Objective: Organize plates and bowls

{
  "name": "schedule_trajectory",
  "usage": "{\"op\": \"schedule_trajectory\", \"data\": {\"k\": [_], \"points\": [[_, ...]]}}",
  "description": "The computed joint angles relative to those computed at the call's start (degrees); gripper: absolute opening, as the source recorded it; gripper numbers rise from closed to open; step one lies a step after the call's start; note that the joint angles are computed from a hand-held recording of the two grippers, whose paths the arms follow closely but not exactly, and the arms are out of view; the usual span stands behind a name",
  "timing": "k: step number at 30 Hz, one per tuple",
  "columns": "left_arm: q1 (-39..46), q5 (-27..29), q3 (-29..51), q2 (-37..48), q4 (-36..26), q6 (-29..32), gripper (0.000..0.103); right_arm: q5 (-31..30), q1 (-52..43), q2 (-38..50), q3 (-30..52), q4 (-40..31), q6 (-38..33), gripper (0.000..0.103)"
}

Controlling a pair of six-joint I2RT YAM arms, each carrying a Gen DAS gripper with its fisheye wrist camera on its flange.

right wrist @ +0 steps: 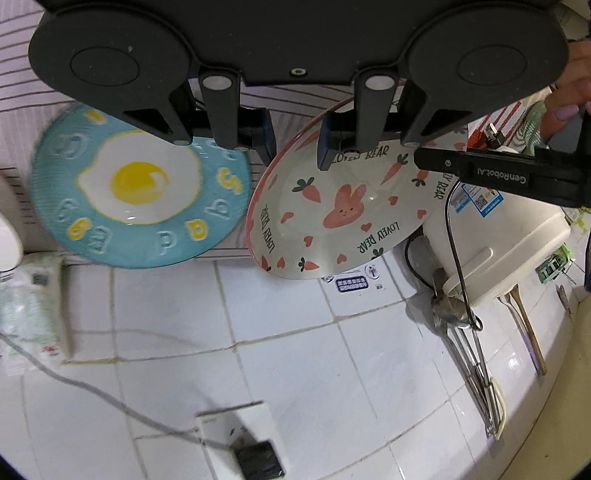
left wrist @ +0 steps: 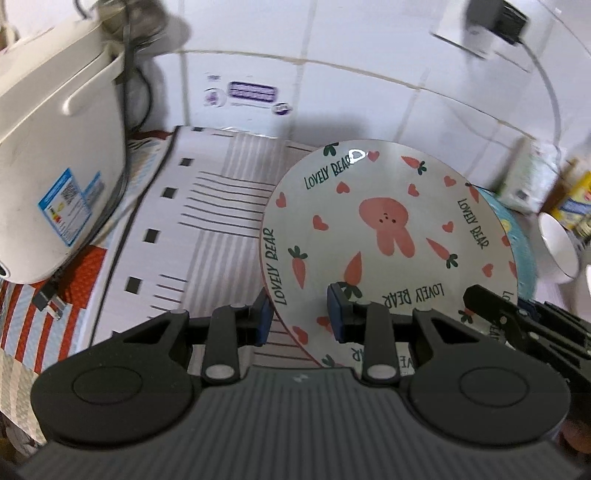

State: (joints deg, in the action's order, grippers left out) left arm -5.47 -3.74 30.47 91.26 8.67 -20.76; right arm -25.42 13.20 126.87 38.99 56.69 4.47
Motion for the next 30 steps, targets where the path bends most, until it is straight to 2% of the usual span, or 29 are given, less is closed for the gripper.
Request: {"op": "schedule_trajectory", "data": {"k": [3,7,14,24,30], "points": [[-3.48,-1.12,1.58,-1.37,-2.86,-1.62,0.029,-1.59,-2.77,-2.59,-3.03,-0.11,-1.51,0.029],[-8.92,-4.14,2.89,-1.58,-3.61,-3.74,0.029,-3.26,-6.75,-5.5,-5.79,-1.21,-2.42,0.029],[-14.8,-5.6,7.67,3.54,-4.47,-7.13,0.029,-6.49,-13.29,-6.21,-7.45,-0.87,-3.54,0.029],[-17.44,-5.18,18.04,13.27,-6.66,-7.76,0.029,-9.08,-19.41,-3.75,-2.79,-4.11,-6.68,0.029],[-16.28,-1.4,25.86,19.44,-11.02,-9.64,0.029,-9.52,-21.13,-1.79,1.93,-7.98,-8.0,0.029]]}}
